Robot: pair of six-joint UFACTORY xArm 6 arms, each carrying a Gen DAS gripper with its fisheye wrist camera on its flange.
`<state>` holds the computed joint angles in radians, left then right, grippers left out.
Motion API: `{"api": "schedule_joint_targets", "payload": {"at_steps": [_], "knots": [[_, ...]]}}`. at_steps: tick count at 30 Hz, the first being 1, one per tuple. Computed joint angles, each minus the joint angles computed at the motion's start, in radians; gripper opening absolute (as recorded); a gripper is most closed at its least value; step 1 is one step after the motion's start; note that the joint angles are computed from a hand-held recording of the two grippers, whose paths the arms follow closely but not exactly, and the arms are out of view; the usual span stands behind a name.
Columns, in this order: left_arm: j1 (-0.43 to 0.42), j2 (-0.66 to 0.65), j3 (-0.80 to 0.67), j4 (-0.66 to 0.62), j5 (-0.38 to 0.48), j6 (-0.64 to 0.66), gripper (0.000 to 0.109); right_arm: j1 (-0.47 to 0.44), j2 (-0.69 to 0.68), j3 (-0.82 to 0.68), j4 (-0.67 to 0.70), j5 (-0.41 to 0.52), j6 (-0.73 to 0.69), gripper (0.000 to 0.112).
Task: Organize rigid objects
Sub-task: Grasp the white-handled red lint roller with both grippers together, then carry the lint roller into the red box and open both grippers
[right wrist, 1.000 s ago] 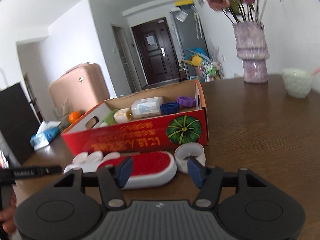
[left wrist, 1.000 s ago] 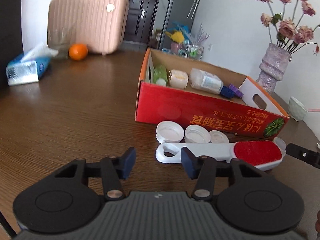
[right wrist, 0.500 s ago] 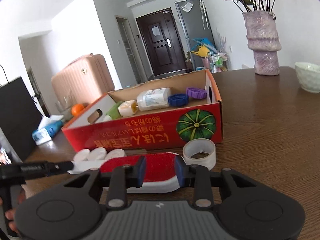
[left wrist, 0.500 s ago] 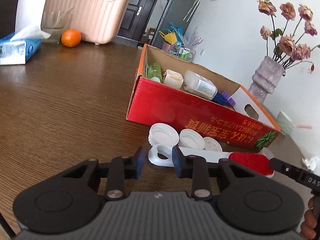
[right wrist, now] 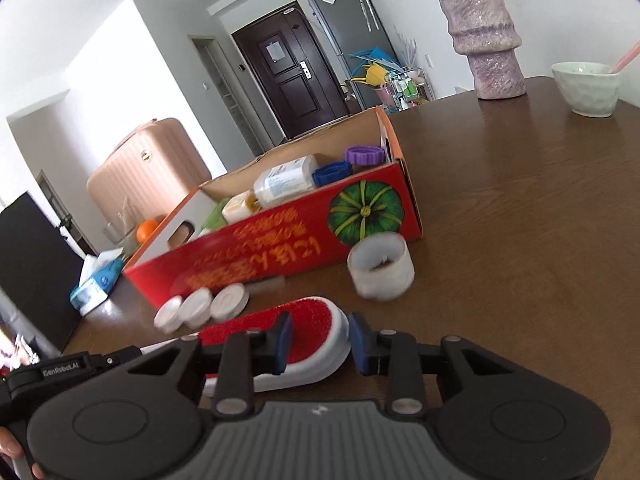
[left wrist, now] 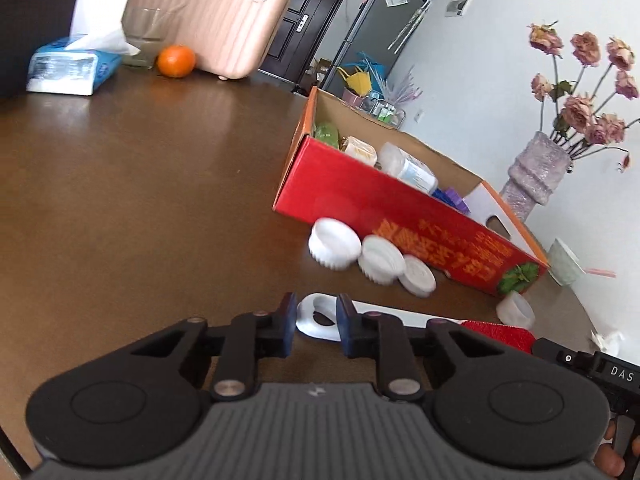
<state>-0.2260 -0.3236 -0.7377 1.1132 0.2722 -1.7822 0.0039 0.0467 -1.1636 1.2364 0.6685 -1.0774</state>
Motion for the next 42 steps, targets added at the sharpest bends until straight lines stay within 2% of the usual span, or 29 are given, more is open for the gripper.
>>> {"api": "schedule_joint_targets", "payload": {"at_steps": [7, 16, 21, 24, 27, 30, 36, 42], "knots": [[-0.166, -0.215, 0.105, -0.052, 0.204, 0.009, 0.021, -0.07, -0.207, 0.199, 0.022, 0.075, -0.035, 0.029], [-0.406, -0.393, 0.115, 0.04, 0.478, -0.051, 0.021, -0.191, -0.447, 0.36, 0.09, 0.214, -0.097, 0.029], [-0.488, -0.423, 0.102, 0.072, 0.567, -0.075, 0.021, -0.237, -0.526, 0.403, 0.111, 0.255, -0.093, 0.029], [-0.506, -0.423, 0.091, 0.09, 0.59, -0.08, 0.021, -0.249, -0.551, 0.411, 0.121, 0.267, -0.095, 0.029], [-0.486, -0.409, 0.077, 0.098, 0.571, -0.072, 0.021, -0.243, -0.552, 0.404, 0.133, 0.256, -0.096, 0.029], [-0.426, -0.378, 0.053, 0.095, 0.513, -0.05, 0.021, -0.214, -0.527, 0.374, 0.136, 0.218, -0.089, 0.029], [-0.226, -0.252, -0.056, 0.123, 0.314, 0.004, 0.021, -0.125, -0.401, 0.23, 0.155, 0.123, -0.097, 0.029], [-0.023, -0.027, -0.257, 0.08, 0.094, 0.14, 0.021, -0.033, -0.171, -0.033, 0.154, 0.026, -0.053, 0.029]]}}
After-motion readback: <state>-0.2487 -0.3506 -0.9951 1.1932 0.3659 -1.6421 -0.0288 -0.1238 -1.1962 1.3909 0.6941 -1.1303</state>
